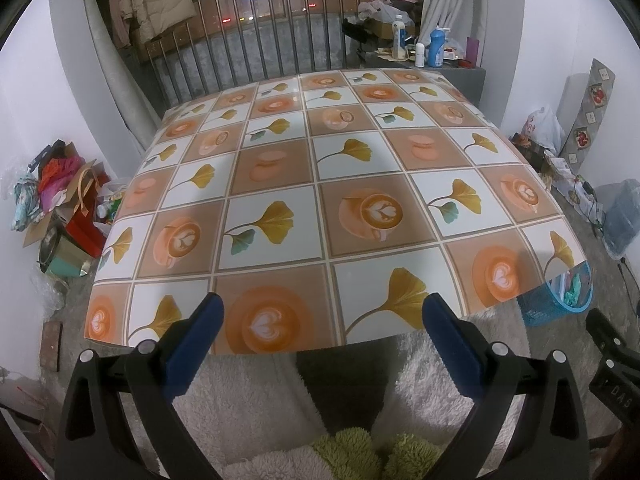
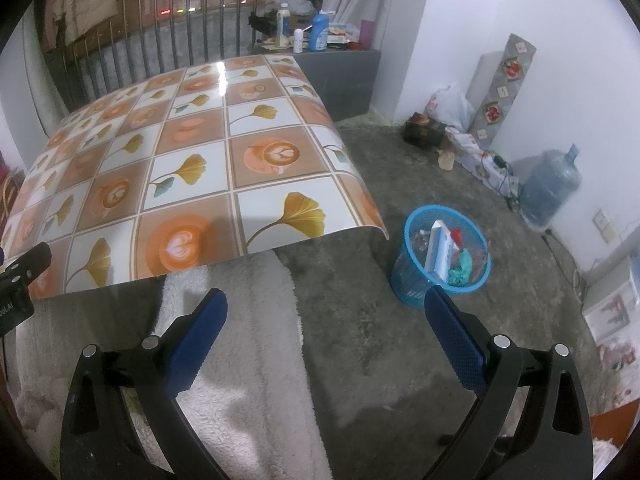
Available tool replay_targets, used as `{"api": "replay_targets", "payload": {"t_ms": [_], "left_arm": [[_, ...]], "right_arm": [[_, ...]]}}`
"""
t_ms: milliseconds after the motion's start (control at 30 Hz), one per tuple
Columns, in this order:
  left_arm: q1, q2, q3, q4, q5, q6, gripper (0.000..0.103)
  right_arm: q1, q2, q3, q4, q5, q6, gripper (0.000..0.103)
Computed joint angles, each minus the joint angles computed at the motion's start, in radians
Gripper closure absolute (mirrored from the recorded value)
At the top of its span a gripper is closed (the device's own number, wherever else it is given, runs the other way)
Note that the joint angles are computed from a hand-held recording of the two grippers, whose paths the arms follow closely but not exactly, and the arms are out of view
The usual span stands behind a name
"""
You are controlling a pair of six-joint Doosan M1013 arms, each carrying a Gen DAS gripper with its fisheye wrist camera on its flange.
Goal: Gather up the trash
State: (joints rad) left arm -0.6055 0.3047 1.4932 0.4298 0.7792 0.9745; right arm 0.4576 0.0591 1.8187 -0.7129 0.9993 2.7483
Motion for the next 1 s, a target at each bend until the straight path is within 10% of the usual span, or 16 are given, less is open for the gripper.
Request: {"api": "replay_targets", "payload": {"t_ms": [1000], "left_arm": [[0.002, -0.001, 0.0, 0.004, -0.004, 0.005, 0.006]], "right_arm": [[-0.001, 0.001, 0.005, -0.008, -0.014, 0.008, 0.008]]}}
